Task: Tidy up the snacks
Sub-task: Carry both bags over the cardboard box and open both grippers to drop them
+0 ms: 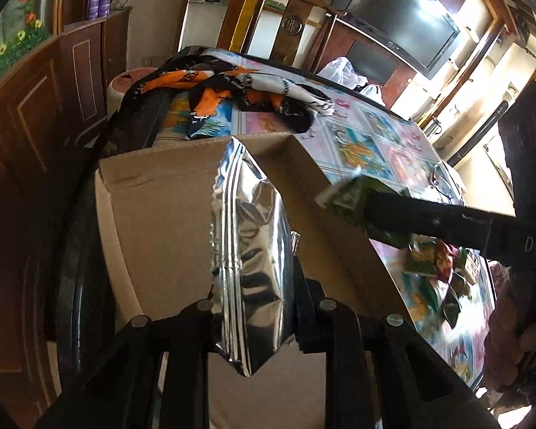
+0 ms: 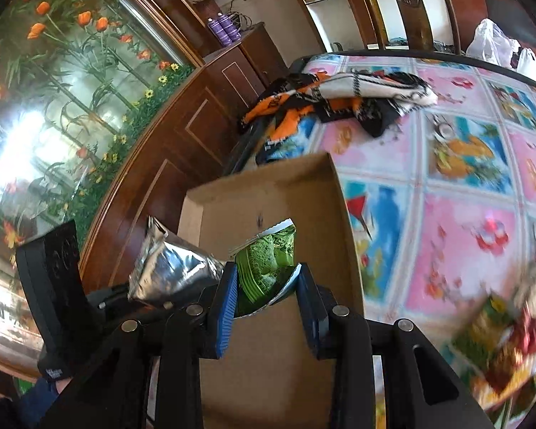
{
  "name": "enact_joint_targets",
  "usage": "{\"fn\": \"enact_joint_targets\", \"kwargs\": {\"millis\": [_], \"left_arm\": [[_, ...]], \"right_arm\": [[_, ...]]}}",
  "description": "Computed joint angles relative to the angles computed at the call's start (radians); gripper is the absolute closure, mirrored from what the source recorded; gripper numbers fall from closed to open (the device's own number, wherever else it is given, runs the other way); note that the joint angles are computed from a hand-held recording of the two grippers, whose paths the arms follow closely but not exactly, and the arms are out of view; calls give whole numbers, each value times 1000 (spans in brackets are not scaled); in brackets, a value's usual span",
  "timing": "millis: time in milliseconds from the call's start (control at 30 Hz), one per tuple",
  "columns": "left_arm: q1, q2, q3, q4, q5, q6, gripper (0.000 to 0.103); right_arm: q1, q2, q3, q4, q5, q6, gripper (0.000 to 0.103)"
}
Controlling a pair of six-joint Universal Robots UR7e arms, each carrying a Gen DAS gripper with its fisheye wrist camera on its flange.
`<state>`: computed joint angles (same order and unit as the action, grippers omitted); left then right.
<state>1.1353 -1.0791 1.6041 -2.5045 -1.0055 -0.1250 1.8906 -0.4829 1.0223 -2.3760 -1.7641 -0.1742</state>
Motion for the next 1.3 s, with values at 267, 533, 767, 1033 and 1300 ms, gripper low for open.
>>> {"fn": "enact_joint_targets", "kwargs": {"millis": [267, 533, 767, 1033, 1300], "left_arm": [[30, 52, -69, 47, -4, -18, 81], [33, 66, -67, 19, 10, 2, 80], [36, 71, -65, 1, 27, 6, 65], [32, 46, -37, -42, 19, 11, 44], [-23, -24, 83, -114, 34, 40, 43]], "right_arm": [[1, 166, -248, 120, -47, 26, 68], [-4, 233, -328, 143, -67, 36, 68], [-5, 266, -363, 140, -94, 34, 66], [-3, 236, -307, 98, -91, 18, 44], [2, 34, 18, -69, -36, -1, 44]]}}
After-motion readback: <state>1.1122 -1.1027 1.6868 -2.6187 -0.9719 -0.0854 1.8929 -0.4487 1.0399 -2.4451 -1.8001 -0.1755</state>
